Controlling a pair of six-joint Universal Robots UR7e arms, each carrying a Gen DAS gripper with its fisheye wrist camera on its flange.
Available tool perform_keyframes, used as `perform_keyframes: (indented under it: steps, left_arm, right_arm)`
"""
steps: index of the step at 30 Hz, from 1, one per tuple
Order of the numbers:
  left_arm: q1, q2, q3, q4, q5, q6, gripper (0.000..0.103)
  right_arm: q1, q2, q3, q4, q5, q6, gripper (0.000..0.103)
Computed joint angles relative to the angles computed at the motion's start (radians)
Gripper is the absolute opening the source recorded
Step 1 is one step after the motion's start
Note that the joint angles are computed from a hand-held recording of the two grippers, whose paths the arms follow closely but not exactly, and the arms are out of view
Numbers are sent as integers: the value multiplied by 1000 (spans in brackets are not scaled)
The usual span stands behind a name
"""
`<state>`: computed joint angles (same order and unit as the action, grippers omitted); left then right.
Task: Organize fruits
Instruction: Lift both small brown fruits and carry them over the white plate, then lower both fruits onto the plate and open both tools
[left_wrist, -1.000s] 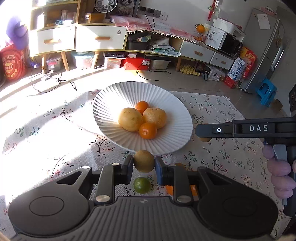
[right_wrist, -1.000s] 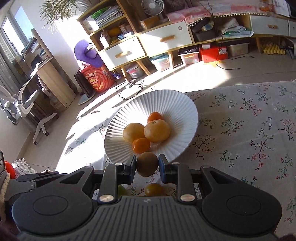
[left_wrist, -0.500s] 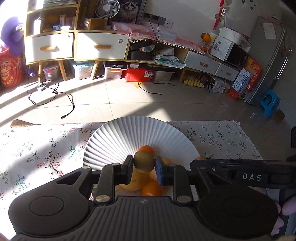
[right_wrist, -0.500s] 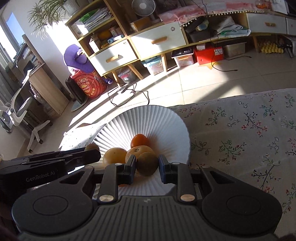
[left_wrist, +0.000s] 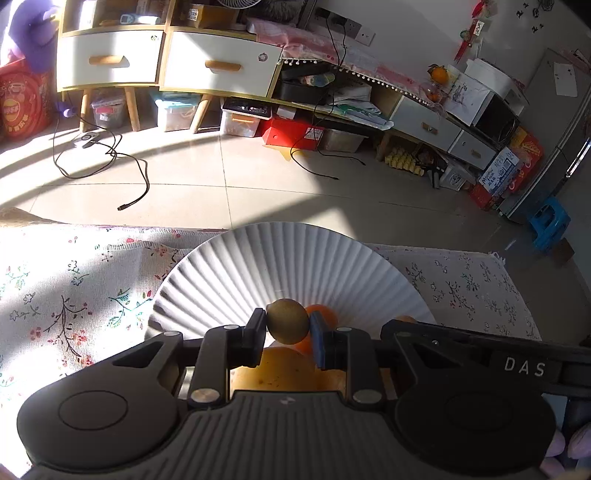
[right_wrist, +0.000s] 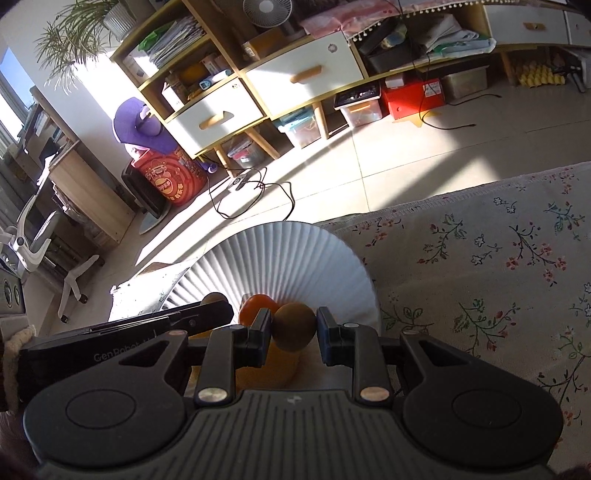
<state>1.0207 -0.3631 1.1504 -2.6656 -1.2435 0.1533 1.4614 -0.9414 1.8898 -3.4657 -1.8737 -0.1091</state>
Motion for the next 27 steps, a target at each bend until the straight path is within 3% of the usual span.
perform_keyframes:
  steps: [12,27]
  left_arm:
    - [11,-5,2,-9,-24,-49,16]
    - [-9,-58,94,-92,0,-12,41]
  right_arm:
    - [-8,12,-30,33,12,25,26]
    - [3,-19,8,18,0,44,42]
